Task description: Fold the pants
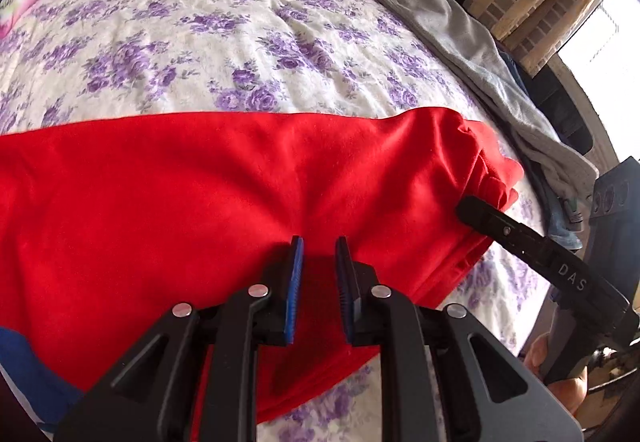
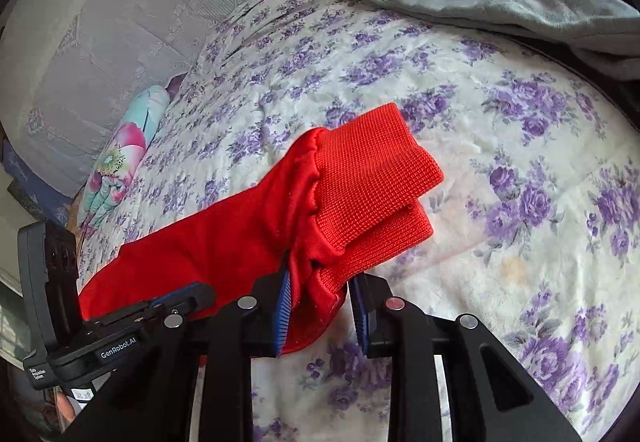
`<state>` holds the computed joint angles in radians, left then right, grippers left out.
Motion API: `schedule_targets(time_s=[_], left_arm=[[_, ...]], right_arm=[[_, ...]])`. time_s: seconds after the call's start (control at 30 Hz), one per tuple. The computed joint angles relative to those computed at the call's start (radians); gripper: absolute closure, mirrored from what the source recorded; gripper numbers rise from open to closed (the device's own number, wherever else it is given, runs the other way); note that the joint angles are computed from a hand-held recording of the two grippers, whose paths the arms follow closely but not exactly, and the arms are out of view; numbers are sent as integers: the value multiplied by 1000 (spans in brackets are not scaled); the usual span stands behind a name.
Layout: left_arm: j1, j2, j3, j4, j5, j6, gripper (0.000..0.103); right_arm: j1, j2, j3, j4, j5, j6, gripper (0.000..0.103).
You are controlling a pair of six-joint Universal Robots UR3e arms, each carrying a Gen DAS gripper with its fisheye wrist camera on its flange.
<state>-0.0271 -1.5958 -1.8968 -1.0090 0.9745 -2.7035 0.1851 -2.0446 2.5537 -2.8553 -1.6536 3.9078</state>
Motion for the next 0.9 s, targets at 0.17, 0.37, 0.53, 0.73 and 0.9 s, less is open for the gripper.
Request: schedule_targets(time_s=[0.17,0.37,0.53,0.73,0.9], left_arm=[[444,254,-59,-375,-136,355,87],[923,139,108,-505,-102,525,86],[1000,-12,215,-527,-55,540,86],[999,-35,181,-486,-56,570,85],[1021,-68,200,-533,-79,619,85]], right_arm=[[216,152,-293,125,-223,-3,77],[416,519,-800,279,-304,-139,77],[531,935,-1323,462,-291,-335,81],[597,1383,-1950,865,-232,-426,75],[583,1415,-2056,987,-82,-416,37]])
